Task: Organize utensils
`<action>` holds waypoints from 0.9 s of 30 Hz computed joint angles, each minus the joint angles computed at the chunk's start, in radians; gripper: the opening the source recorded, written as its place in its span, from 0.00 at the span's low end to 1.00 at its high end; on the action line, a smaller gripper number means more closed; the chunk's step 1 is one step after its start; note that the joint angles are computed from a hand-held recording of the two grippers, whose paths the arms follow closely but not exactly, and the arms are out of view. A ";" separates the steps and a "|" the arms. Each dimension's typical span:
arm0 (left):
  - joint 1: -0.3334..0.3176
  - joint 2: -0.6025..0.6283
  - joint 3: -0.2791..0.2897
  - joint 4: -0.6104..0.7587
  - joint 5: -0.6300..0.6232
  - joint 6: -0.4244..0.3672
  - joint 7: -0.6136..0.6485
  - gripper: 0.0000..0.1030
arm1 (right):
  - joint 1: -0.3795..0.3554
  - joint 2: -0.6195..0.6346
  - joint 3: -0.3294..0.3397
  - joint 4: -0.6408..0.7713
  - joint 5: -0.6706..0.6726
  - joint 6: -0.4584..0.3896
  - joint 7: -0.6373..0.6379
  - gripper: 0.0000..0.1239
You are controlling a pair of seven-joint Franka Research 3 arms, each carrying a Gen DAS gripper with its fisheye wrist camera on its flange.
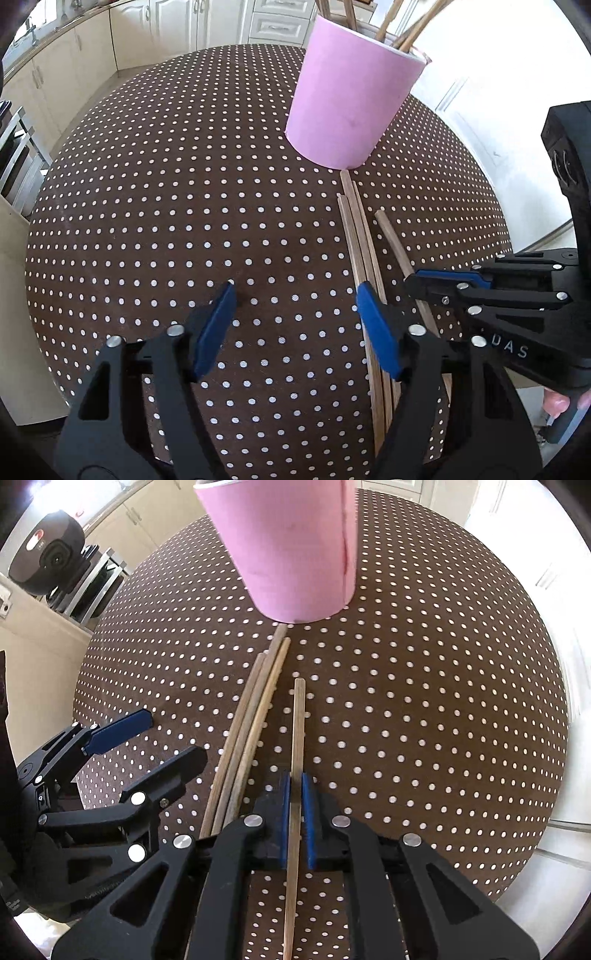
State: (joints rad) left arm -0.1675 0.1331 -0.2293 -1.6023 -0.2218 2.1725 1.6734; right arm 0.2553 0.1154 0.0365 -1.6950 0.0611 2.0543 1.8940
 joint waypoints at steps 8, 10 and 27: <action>-0.027 0.094 -0.016 0.129 0.066 -0.073 -0.058 0.51 | -0.027 -0.056 -0.009 -0.066 0.042 0.024 -0.039 0.04; -0.029 0.117 -0.022 0.165 0.063 -0.108 -0.056 0.51 | -0.033 -0.077 -0.009 -0.092 0.050 0.035 -0.047 0.04; -0.167 0.434 -0.017 0.671 0.255 -0.422 -0.215 0.49 | -0.047 -0.110 -0.004 -0.142 0.087 0.086 -0.064 0.04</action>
State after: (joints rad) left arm -0.3344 0.5671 -0.2458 -0.9310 0.0329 1.7507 1.4580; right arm 0.2080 0.0053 0.0322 -1.8373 0.1485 2.1407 1.8302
